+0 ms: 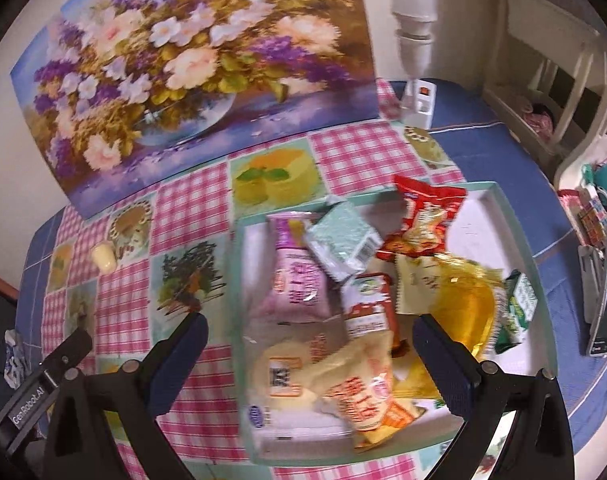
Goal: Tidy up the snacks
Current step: 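Move the left tool over the cream pudding cup on the table, then close the left tool on the cream pudding cup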
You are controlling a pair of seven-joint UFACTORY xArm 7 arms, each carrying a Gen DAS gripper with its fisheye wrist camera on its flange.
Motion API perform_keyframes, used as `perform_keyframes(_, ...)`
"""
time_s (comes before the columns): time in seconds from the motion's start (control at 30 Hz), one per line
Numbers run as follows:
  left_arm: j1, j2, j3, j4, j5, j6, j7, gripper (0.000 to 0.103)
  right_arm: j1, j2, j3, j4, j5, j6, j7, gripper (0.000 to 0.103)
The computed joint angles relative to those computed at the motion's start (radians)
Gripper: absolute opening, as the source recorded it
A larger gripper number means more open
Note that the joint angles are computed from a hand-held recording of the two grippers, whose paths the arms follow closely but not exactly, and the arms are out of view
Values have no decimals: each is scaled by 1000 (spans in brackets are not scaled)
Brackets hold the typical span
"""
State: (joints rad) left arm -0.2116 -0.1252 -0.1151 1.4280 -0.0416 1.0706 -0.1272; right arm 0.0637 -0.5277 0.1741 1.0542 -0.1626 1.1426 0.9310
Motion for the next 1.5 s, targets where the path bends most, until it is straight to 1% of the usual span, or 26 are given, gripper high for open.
perform_keyframes(0.2,19,8,16,5,4,7,-3,95,19,52,19,41,-8,-10,-2,103)
perform_keyframes(0.5,50,48,37,30,-20,27,-4,95,49,131,14,88,-14,-36,-16,103)
perform_keyframes(0.7,70,118,50,88,-47,38,-4,95,62,205,3,132,-25,-76,-34,103)
perform_keyframes(0.8,79,167,53,129,-73,21,2,95,66,242,-1,159,-44,-91,-41,103)
perform_keyframes(0.9,74,226,47,177,-57,7,8,93,70,279,-7,177,-63,-129,-47,103)
perform_keyframes(0.97,67,274,42,217,-42,-2,17,83,72,306,-11,188,-75,-151,-45,103)
perform_keyframes(1.0,65,296,41,236,-42,-7,22,80,74,318,-14,191,-80,-166,-44,103)
perform_keyframes(1.1,61,352,38,285,-46,-23,27,78,82,362,-22,200,-91,-225,-50,103)
perform_keyframes(1.23,42,426,36,356,-18,-49,32,70,97,416,-30,217,-101,-265,-53,103)
perform_keyframes(1.3,38,450,34,378,-20,-57,38,69,105,436,-36,223,-103,-283,-62,103)
perform_keyframes(1.33,38,467,31,394,-26,-60,45,67,109,447,-38,228,-107,-289,-64,103)
perform_keyframes(1.37,36,476,31,401,-26,-64,48,61,112,454,-41,231,-110,-297,-65,103)
perform_keyframes(1.43,32,488,32,408,-25,-82,51,57,118,465,-45,235,-116,-307,-67,103)
perform_keyframes(1.5,29,497,32,414,-25,-99,52,54,122,472,-49,235,-120,-320,-70,103)
